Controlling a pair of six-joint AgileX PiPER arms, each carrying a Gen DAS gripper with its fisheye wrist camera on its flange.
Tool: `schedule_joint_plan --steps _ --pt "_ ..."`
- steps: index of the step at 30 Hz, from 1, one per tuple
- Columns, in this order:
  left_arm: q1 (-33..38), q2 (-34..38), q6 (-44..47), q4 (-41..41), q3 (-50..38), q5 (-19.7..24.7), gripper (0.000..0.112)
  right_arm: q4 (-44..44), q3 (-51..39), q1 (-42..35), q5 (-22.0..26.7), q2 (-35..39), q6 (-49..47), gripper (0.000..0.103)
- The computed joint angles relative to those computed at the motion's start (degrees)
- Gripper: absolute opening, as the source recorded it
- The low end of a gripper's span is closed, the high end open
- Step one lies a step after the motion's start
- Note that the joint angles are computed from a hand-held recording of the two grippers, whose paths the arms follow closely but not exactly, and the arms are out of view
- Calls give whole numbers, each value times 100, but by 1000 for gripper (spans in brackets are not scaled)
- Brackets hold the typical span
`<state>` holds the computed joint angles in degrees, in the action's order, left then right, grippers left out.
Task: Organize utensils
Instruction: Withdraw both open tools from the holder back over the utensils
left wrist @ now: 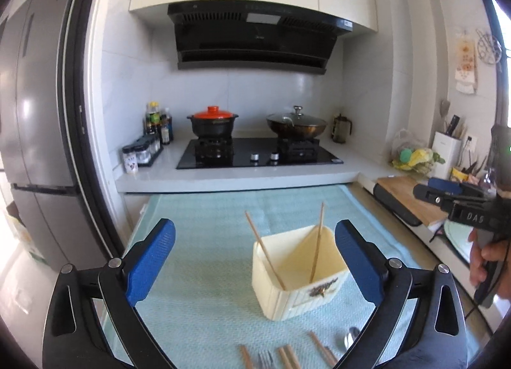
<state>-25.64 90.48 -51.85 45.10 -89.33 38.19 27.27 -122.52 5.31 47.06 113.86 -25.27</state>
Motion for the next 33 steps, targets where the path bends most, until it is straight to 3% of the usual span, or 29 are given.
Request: schedule_joint_plan --steps 5,8,12,14,19,23,27,33 --pt "-882 -1065 -957 687 1609 443 100 802 2563 -469 -619 -1845 -1386 81" --pt "-1435 -1459 -1271 649 2402 704 100 1013 3620 -719 -661 -2640 -1927 86" --pt "-2703 -1540 -3187 1606 3428 1799 103 1291 5064 -1039 -831 -3616 -2549 87" --pt "-3180 -1415 -3722 1567 3672 2191 103 1616 5838 -1208 -1015 -4068 -3006 87" --pt "-3750 -1514 -4971 1658 4403 1789 103 2809 7829 -1590 -1648 -5112 -4279 87" --pt "-3924 -1315 -5733 1580 4544 1979 103 3548 9209 -1279 -2649 -5879 -5106 87" --pt "-3724 -1241 -5879 1507 4686 1738 103 4019 9749 -1441 -2443 -6032 -5750 87" --pt "-3729 -1172 -6108 1524 4762 1844 103 4336 9942 -1501 -2441 -5788 -5880 87"
